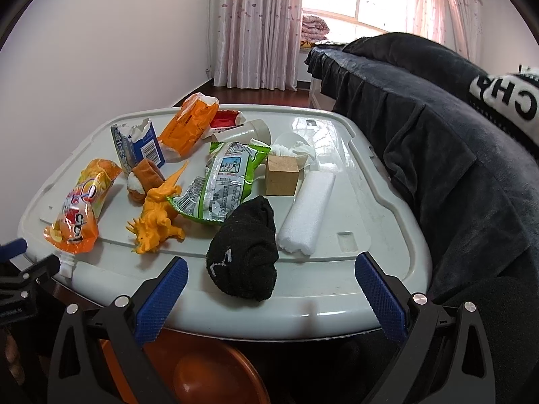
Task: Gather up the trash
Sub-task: 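Grasp the orange juice pouch with the left tool while the right tool grasps the black sock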
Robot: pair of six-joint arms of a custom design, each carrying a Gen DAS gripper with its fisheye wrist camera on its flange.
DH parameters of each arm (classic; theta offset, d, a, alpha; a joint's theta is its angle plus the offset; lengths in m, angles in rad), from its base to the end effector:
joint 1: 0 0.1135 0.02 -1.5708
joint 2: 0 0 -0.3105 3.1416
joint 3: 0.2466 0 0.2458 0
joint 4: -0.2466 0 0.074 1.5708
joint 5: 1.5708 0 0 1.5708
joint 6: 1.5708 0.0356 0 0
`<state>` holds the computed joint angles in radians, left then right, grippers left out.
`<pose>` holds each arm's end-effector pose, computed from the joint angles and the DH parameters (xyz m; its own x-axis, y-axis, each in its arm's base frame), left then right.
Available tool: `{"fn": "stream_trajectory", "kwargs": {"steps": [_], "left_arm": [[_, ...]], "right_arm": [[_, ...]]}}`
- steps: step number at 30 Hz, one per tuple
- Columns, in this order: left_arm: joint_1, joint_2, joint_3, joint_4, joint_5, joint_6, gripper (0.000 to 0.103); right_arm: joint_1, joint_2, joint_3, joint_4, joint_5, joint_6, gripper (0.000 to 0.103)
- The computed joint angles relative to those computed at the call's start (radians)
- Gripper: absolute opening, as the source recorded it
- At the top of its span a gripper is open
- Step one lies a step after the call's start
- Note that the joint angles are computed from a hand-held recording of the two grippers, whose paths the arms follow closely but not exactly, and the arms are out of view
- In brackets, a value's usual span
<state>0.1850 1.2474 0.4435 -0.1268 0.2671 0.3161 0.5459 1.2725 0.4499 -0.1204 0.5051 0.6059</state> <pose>0.1930 0.0266 0.1910 -0.7563 0.1635 -0.6335 0.2237 0.9745 -0.0155 0.1770 0.0874 0.1913 -0.6890 0.1646 -0.7058 0.2201 0.9754 0.0126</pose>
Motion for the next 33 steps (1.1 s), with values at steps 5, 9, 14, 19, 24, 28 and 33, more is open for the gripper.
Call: {"fn": "stream_trajectory", "kwargs": {"steps": [5,9,14,19,24,28,33], "left_arm": [[0.002,0.008,0.012,-0.014,-0.017,-0.009,0.097],[0.003,0.005,0.011,-0.015,-0.025,-0.012,0.097],[0.009,0.020,0.016,-0.030,-0.029,-0.007,0.097],[0.011,0.011,0.010,-0.029,-0.042,-0.007,0.097],[-0.011,-0.007,-0.004,-0.023,-0.063,0.000,0.097],[-0.015,-0.013,-0.011,-0.018,-0.072,0.007,0.097],[-0.005,0.007,0.001,-0.022,-0.063,-0.008,0.097]], "right_arm": [[-0.095,0.004,-0.003,0.037,-0.107,0.015,0.098],[-0.082,0.112,0.052,0.042,-0.119,0.004,0.098],[-0.065,0.234,0.117,0.056,-0.114,-0.025,0.097],[-0.100,0.268,0.106,0.084,-0.188,0.005,0.080],[-0.094,0.287,0.105,0.111,-0.193,0.017,0.068],[-0.098,0.314,0.112,0.138,-0.166,0.018,0.048],[-0.134,0.253,0.055,0.187,-0.237,0.030,0.044]]}}
